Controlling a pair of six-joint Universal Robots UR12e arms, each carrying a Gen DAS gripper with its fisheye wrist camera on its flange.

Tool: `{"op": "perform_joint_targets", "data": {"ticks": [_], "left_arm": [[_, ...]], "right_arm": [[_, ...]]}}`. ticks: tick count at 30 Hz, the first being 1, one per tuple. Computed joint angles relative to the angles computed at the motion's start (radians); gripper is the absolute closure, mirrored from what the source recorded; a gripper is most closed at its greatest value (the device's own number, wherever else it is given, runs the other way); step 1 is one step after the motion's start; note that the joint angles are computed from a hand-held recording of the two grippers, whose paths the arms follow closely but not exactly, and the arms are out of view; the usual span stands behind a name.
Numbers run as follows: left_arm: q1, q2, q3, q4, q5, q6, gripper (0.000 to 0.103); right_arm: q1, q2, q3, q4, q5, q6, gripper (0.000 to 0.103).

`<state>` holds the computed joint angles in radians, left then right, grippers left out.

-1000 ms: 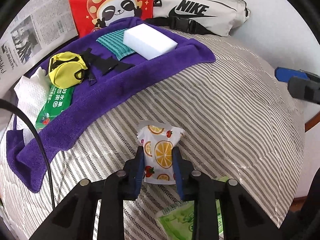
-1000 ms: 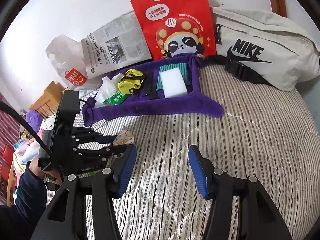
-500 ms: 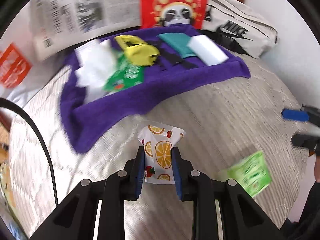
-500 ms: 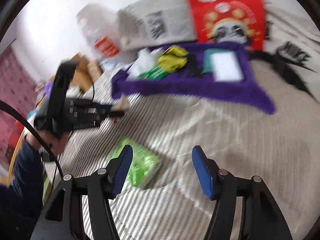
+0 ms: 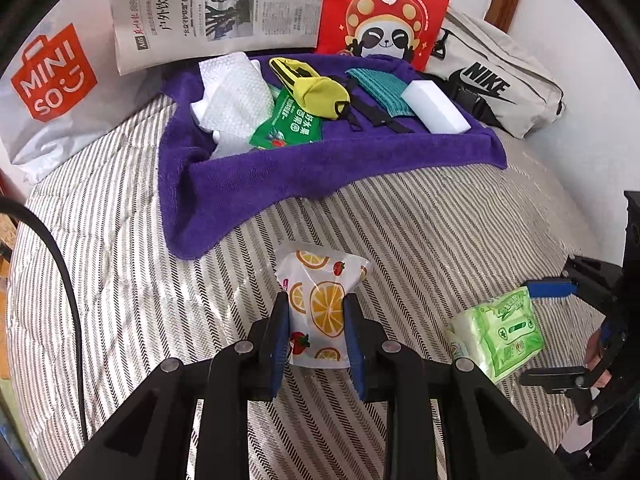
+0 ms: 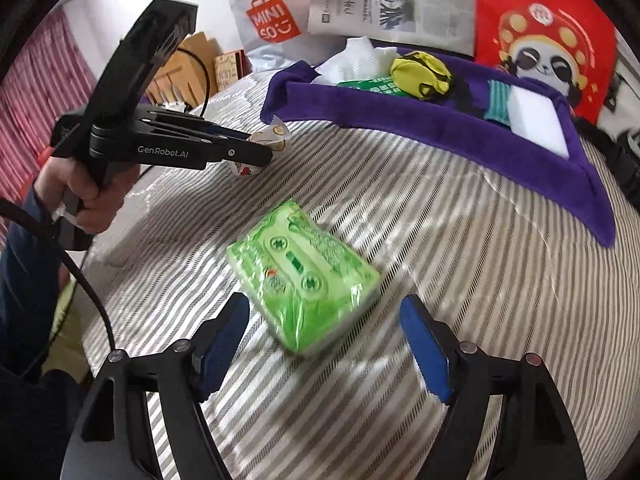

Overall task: Organize soft objects
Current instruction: 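Grasp the green tissue pack with the right gripper while the left holds the fruit packet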

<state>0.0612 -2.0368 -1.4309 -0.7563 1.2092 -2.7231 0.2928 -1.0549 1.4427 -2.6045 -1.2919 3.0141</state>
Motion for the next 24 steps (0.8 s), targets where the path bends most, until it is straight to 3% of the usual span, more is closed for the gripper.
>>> {"op": "perform_joint_targets", "data": {"ticks": [6, 12, 14, 15, 16, 20, 24], "left_arm": [[0.001, -0.008, 0.007, 0.0, 0.004, -0.018, 0.078], [0.008, -0.011, 0.01, -0.004, -0.001, -0.03, 0.078], [0.009, -0.012, 0.012, -0.007, 0.0, -0.029, 0.078], [0.009, -0.014, 0.014, -0.009, 0.0, -0.031, 0.078], [0.01, -0.015, 0.015, -0.011, -0.002, -0.034, 0.078], [0.011, -0.013, 0.011, -0.008, -0.009, -0.037, 0.077], [0.01, -0.011, 0.008, -0.002, -0.008, -0.042, 0.077]], "right_arm": [[0.009, 0.049, -0.068, 0.008, 0.001, -0.03, 0.023], [0.032, 0.078, -0.111, 0.002, -0.056, -0.104, 0.023], [0.035, 0.085, -0.12, -0.004, -0.046, -0.116, 0.03], [0.033, 0.087, -0.126, 0.004, -0.028, -0.116, 0.04], [0.033, 0.089, -0.131, 0.011, -0.025, -0.11, 0.04], [0.037, 0.071, -0.112, -0.009, -0.131, -0.037, 0.04], [0.021, 0.047, -0.089, 0.017, -0.236, 0.175, 0.04]]}}
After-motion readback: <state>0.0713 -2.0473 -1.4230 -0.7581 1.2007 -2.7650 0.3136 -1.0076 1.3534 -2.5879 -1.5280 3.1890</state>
